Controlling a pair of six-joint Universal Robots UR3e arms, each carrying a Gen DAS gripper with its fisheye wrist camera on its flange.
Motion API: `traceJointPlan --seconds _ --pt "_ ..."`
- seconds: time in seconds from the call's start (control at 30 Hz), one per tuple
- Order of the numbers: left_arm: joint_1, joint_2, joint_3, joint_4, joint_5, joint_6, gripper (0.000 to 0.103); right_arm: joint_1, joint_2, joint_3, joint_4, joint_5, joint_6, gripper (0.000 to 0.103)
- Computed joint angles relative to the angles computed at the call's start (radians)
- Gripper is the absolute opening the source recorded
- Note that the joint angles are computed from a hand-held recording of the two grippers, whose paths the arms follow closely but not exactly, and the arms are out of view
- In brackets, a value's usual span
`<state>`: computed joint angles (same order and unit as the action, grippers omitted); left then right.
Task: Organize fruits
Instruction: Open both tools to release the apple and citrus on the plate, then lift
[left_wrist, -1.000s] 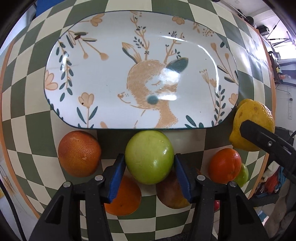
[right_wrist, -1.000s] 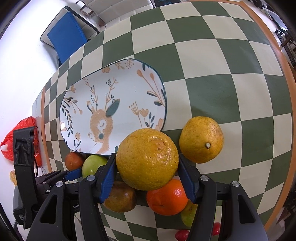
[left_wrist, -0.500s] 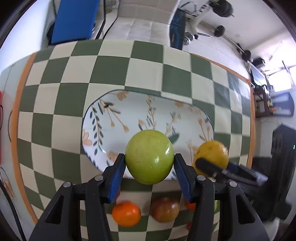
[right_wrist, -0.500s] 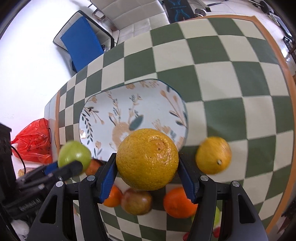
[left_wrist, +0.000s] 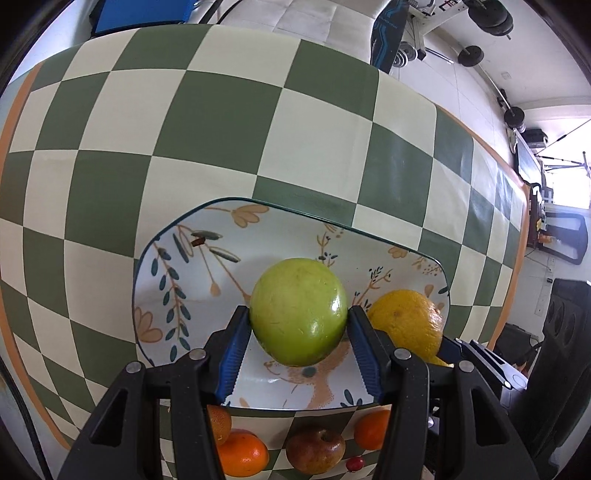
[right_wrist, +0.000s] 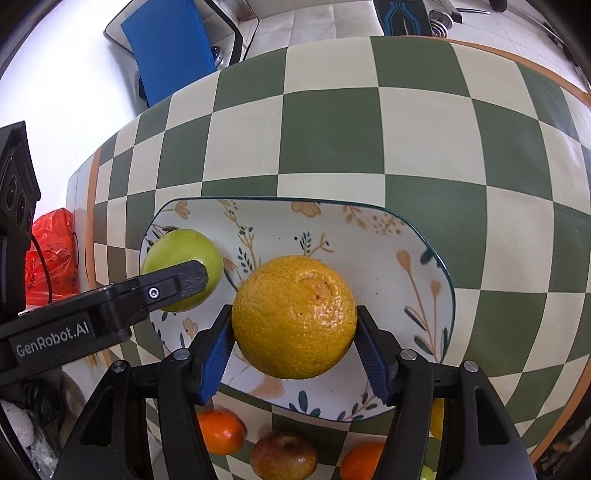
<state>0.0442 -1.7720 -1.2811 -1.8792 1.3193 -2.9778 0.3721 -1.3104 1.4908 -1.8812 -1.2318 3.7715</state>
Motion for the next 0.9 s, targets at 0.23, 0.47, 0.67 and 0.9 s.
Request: traceJointPlan --seconds 0.23,0.47,0.67,0.9 --pt "-0.013 0.035 0.002 0.067 0.040 0.005 0.082 -0.012 -0.011 -0.017 0.026 -0.004 0.010 0.092" --pt "-0.005 0.175 -0.077 0.119 0.103 0.037 0.092 0.064 -0.075 -0.069 0.158 -0.180 0.075 0.095" --pt "-0.003 0.401 -0.217 0.188 0.202 0.061 0.092 0.156 -0.180 -0.053 0.222 -0.309 0.180 0.096" --pt "0.080 0.643 -0.257 0.105 0.193 0.153 0.092 0.314 -0.217 -0.208 0.376 -0.471 0.326 0.096"
